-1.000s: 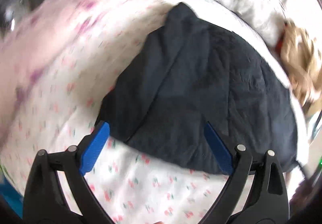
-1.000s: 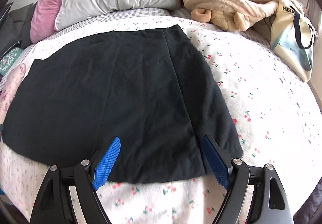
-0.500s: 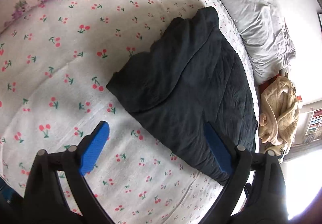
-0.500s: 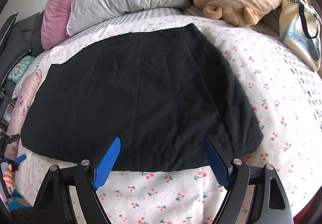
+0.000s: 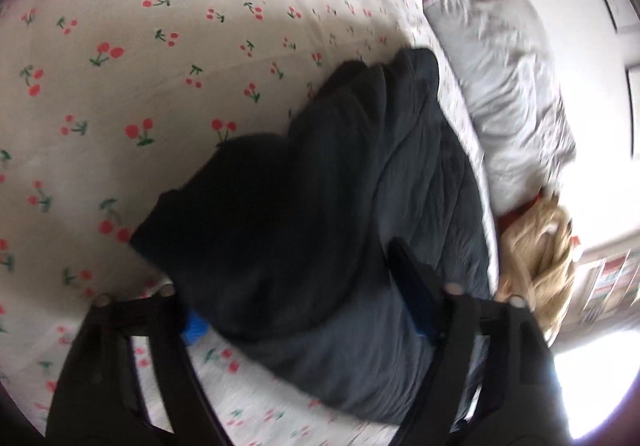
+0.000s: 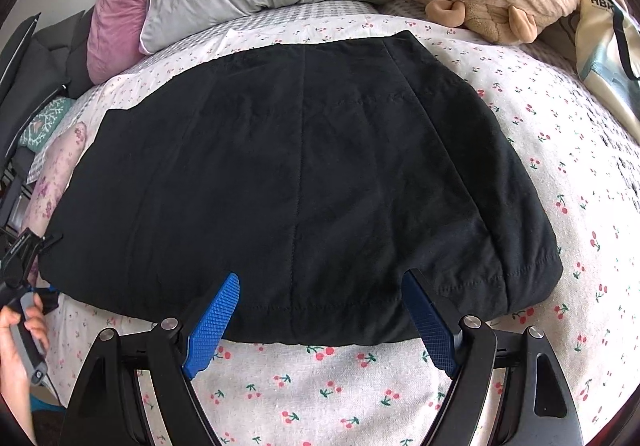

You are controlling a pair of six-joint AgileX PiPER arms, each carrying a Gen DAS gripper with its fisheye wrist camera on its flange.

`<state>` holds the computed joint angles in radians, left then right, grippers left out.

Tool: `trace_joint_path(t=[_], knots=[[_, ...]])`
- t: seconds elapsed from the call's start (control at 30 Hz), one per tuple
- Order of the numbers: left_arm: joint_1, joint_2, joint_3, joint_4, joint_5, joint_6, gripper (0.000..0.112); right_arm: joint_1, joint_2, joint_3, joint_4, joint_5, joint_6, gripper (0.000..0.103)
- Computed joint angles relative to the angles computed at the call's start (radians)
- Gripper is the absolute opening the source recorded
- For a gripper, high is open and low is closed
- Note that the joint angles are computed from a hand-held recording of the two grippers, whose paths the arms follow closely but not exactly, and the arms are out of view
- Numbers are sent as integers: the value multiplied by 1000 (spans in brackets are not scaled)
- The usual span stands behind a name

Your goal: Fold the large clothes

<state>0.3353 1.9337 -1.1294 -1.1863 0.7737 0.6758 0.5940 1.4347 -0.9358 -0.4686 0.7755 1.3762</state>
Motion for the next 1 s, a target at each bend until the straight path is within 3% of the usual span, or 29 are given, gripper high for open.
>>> trace_joint_path(t=[0.17, 0.27, 0.37, 0.5, 0.63, 0.77, 0.87, 1.0], knots=[[-1, 56, -33, -81, 57, -84, 37, -4, 16, -14, -8, -15, 20, 85], [-14, -2, -9, -129, 58, -51, 25, 5, 28, -37, -30, -8, 39, 85], [22, -85, 18, -240, 161, 39, 23, 24, 29, -61, -72, 2, 72, 85], [95, -174, 40, -287, 242, 92, 23, 72, 34, -105, -157, 14, 123, 85], [166, -220, 22, -196, 201, 100, 23, 128, 75, -165, -220, 1, 132, 85], [209, -79, -96, 31, 209, -99, 23, 175, 195, -292, -200, -15, 21, 85], [220, -8, -121, 53, 220, -133, 24, 203, 298, -399, -153, -43, -88, 84], [209, -44, -112, 27, 214, -67, 24, 207, 412, -512, -87, -75, -182, 84]])
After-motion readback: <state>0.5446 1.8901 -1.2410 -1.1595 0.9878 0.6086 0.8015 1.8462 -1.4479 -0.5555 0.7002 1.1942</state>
